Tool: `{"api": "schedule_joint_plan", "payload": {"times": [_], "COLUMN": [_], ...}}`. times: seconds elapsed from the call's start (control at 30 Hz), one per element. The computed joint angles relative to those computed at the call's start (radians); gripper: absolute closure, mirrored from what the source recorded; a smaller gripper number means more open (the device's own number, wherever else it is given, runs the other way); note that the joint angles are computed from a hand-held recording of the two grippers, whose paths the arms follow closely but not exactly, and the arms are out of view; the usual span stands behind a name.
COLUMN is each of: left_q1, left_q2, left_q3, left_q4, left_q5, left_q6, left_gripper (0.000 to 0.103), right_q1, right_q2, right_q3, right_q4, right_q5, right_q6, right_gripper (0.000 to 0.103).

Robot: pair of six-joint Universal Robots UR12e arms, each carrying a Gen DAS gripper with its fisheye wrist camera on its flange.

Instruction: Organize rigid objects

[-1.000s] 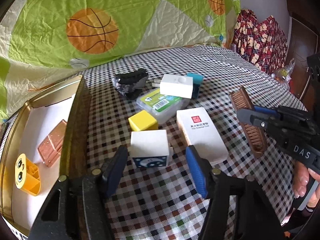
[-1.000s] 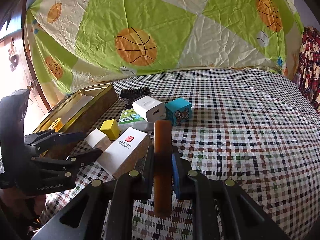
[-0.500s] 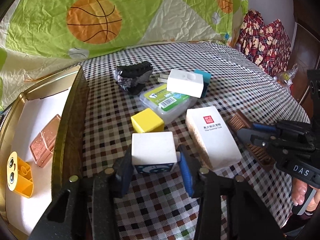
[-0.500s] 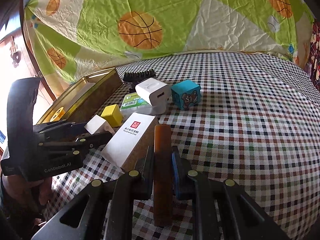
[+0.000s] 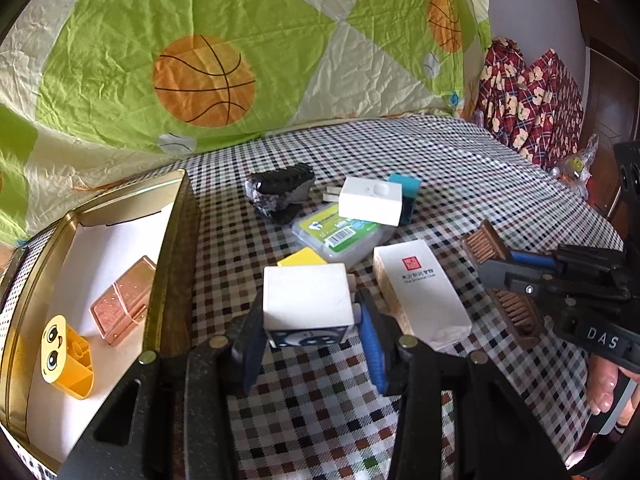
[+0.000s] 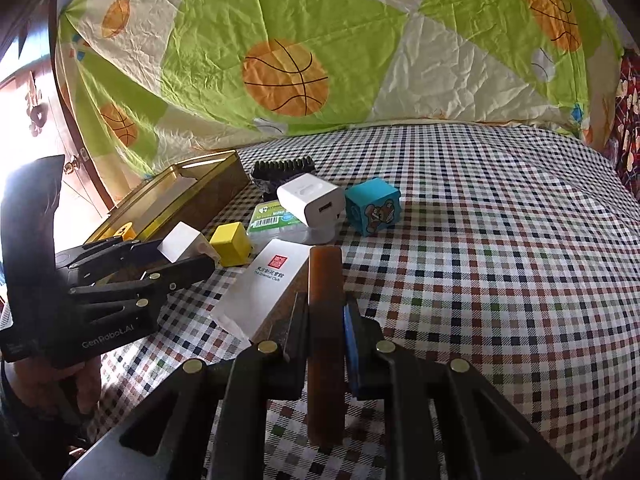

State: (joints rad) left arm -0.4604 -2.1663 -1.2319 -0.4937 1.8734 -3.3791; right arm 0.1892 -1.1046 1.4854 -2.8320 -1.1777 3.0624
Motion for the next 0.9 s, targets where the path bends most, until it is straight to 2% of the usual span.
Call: {"api": "schedule_joint_plan", "payload": {"times": [0.9], "left_q1": [-0.020], "left_q2": [0.019], "left_q3": [-0.081], "left_q4": [0.260], "left_q5": [0.148], "left_q6": [-0.020], "left_gripper": [0.061], "right_q1": [0.003], "right_q2": [-0.014], "right_q3": [0.064], "right_q4": [-0.245], "right_q5": [-0.050], "right_q6": [0.050], "right_gripper": [0.086]}}
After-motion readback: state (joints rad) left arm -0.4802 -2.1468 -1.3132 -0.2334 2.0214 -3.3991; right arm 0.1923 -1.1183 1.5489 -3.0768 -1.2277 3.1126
